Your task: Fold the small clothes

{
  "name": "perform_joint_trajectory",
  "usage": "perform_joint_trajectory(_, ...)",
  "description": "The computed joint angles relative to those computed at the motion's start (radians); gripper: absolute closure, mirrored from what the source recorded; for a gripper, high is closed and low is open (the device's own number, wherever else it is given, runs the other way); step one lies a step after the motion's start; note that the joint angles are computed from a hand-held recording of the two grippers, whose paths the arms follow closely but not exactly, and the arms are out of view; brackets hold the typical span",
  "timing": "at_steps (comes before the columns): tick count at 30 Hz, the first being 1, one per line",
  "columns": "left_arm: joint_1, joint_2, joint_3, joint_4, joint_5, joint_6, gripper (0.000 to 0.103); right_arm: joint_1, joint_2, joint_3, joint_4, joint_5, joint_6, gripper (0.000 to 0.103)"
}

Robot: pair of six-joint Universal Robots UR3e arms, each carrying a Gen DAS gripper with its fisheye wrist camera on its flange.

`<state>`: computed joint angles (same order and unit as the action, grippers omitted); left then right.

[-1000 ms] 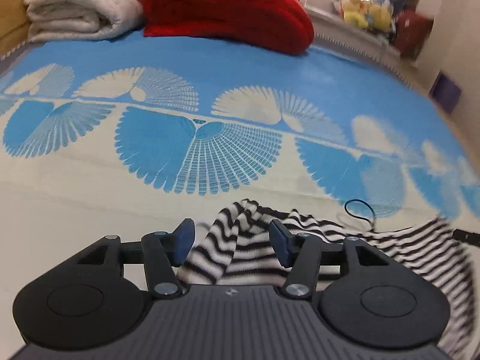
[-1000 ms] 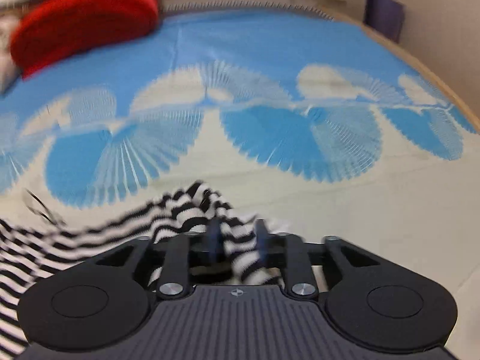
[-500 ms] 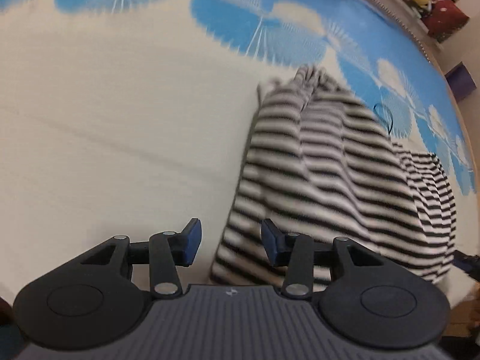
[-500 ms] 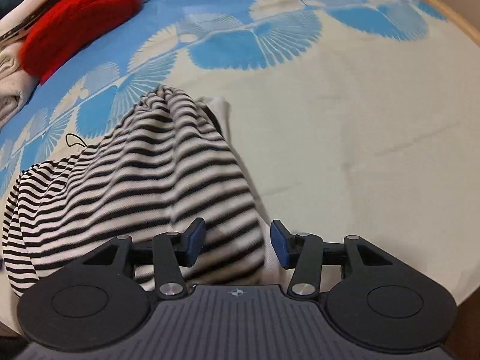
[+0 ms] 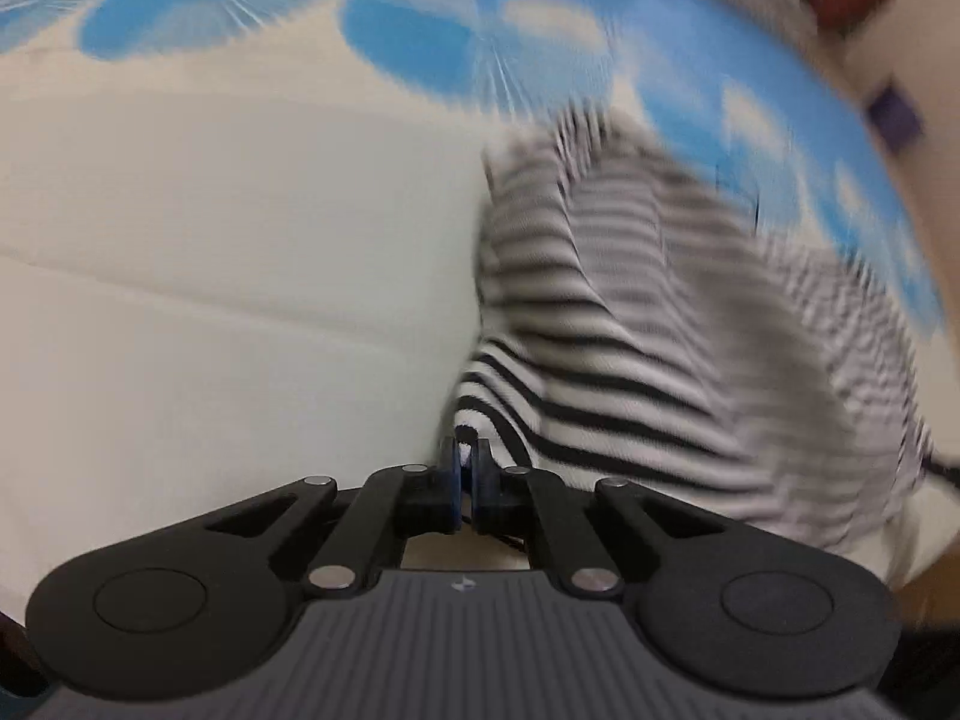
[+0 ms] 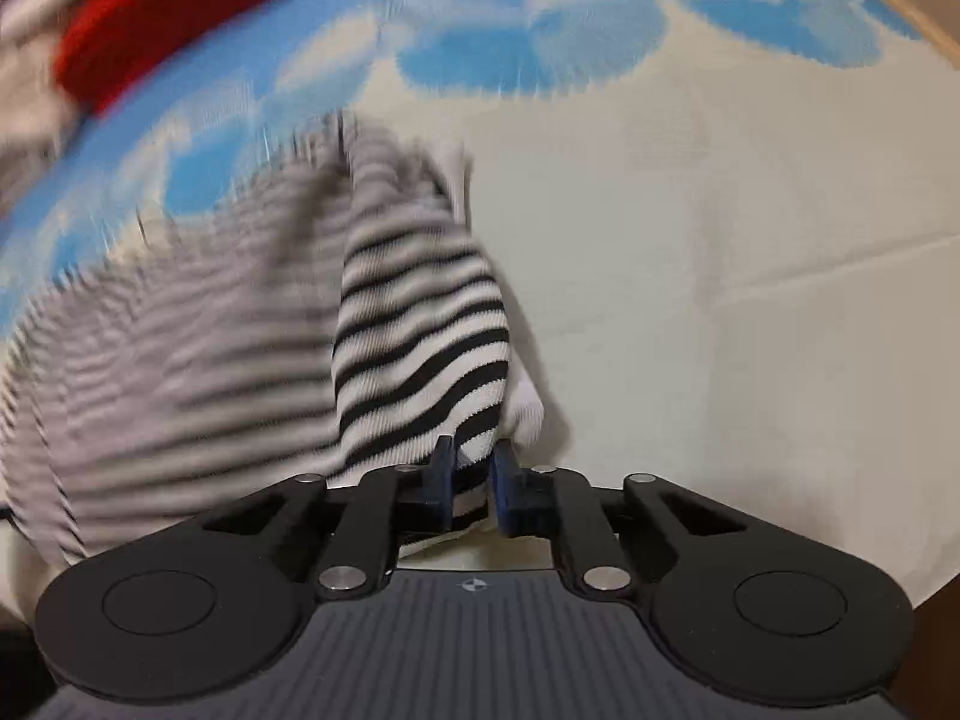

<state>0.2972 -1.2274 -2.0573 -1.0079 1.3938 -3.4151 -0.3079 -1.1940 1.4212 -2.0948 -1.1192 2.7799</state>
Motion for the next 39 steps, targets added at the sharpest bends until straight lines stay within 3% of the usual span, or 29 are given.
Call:
perform_joint_trajectory(2,0.017,0.029,0.005,-0.075,0.039,0.003,0.102,-0.054,-0.041,0.031,-0.014,0.070,0.040,0.093)
perform_joint_trajectory(3,0.022,0.015,0.020,-0.147,0.050,0.013,0.102,-0.054,-0.048,0.033,-0.013,0.036,0.030,0.093)
perform_joint_trajectory(6,-0.066,-0.096,0.093,-0.235,0.143,0.039,0.103,-0.006,-0.001,-0.016,0.073,-0.125,0.032,0.095)
perform_joint_trajectory(7,-0.085,-0.110,0.106,-0.246,0.159,0.032,0.103,0.028,0.015,-0.021,0.057,-0.212,0.044,0.103)
perform_joint_trajectory(9,-0.095,-0.112,0.133,-0.276,0.166,0.008,0.103,0.078,0.034,-0.009,-0.025,-0.372,0.092,0.103)
perform_joint_trajectory(11,-0.106,-0.094,0.145,-0.263,0.171,-0.012,0.099,0.039,0.026,-0.013,-0.023,-0.289,0.141,0.103)
perform_joint_trajectory(14,-0.101,-0.021,0.114,-0.143,0.159,-0.024,0.078,-0.011,-0.048,0.080,-0.131,-0.134,0.132,0.100)
perform_joint_trajectory(15,-0.094,0.005,0.096,-0.102,0.136,-0.028,0.078,-0.015,-0.057,0.092,-0.147,-0.100,0.121,0.096)
perform_joint_trajectory(17,-0.097,0.011,0.085,-0.043,0.094,-0.041,0.078,-0.014,-0.058,0.102,-0.140,-0.058,0.096,0.073)
perform_joint_trajectory(19,-0.133,-0.033,0.098,0.017,0.087,-0.059,0.078,0.018,-0.029,0.087,-0.127,-0.083,0.086,0.068)
perform_joint_trajectory(24,-0.263,-0.172,0.107,0.223,0.113,-0.095,0.078,0.074,0.044,0.015,-0.093,-0.133,0.077,0.070)
perform_joint_trajectory(26,-0.292,-0.264,0.159,0.280,0.121,-0.102,0.078,0.095,0.066,0.006,-0.122,-0.178,0.081,0.093)
perform_joint_trajectory(27,-0.300,-0.304,0.171,0.308,0.123,-0.106,0.078,0.100,0.074,0.007,-0.143,-0.201,0.095,0.093)
perform_joint_trajectory(31,-0.344,-0.432,0.279,0.306,0.140,-0.150,0.077,0.113,0.076,0.021,-0.241,-0.268,0.188,0.093)
perform_joint_trajectory(34,-0.370,-0.566,0.423,0.152,0.182,-0.170,0.073,0.133,0.065,0.062,-0.392,-0.305,0.228,0.093)
perform_joint_trajectory(36,-0.365,-0.613,0.469,0.097,0.185,-0.194,0.073,0.130,0.045,0.105,-0.499,-0.254,0.237,0.092)
perform_joint_trajectory(39,-0.349,-0.600,0.454,0.133,0.176,-0.213,0.073,0.118,0.016,0.150,-0.569,-0.087,0.189,0.076)
